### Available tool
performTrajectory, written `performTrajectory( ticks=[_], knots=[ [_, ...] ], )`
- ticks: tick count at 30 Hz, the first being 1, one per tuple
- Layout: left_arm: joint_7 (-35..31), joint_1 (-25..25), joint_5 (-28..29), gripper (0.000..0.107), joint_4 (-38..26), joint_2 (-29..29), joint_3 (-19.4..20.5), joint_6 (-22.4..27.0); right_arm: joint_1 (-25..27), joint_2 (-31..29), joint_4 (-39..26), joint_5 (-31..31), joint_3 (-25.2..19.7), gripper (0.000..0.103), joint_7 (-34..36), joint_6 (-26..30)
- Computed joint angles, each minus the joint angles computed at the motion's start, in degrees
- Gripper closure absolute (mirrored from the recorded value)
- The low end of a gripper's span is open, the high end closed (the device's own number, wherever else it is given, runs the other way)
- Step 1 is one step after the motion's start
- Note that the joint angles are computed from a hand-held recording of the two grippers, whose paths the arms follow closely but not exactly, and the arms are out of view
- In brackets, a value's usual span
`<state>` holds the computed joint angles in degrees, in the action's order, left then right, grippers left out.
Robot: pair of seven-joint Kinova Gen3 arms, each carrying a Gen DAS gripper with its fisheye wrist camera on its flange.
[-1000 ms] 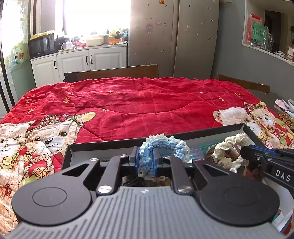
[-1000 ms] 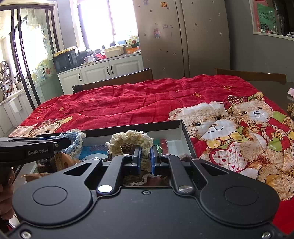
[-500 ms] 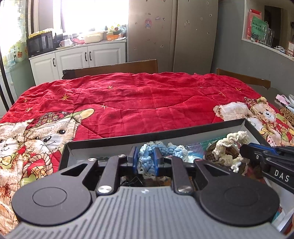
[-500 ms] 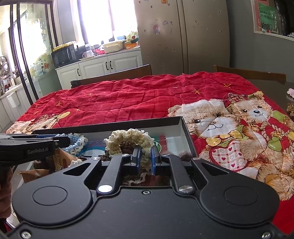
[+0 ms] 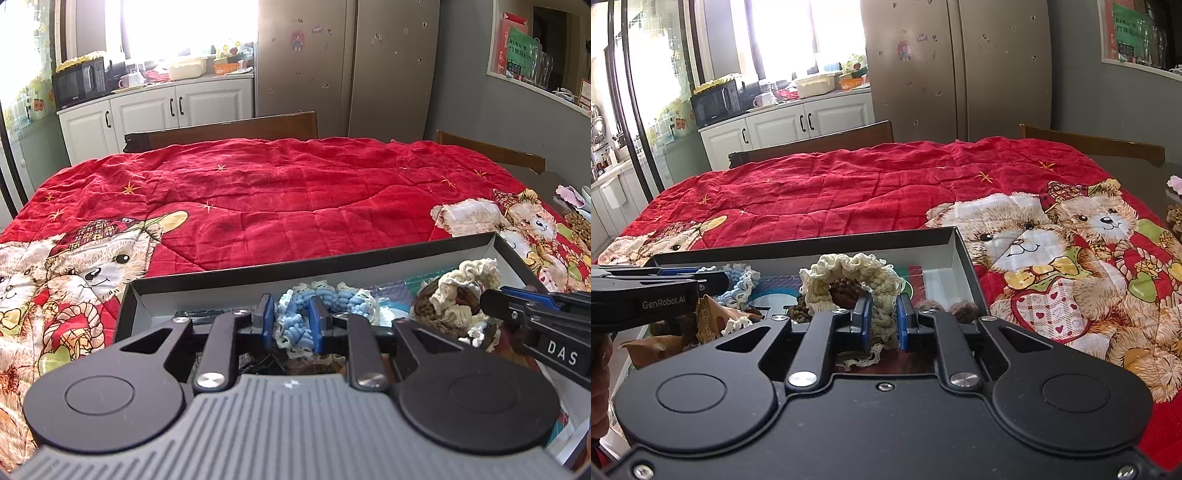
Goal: Organize objects
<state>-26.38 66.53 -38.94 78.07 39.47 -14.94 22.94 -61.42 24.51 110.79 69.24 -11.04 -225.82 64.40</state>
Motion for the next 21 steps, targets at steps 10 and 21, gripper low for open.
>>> performTrajectory(
  ticks=[10, 21],
  knots=[
    [-0.19, -0.46, 0.39, 0.067, 0.23, -0.16, 0.38, -0.34, -0.17, 0.13, -0.34, -0.28, 0.04, 0.086, 0.31, 0.32],
    [0.2, -0.12, 0.55, 0.058, 0.47, -0.31, -0.24, -0.4, -0.33, -0.06, 0.07, 0.27, -0.1, 0.079, 0.36, 0.29]
  ],
)
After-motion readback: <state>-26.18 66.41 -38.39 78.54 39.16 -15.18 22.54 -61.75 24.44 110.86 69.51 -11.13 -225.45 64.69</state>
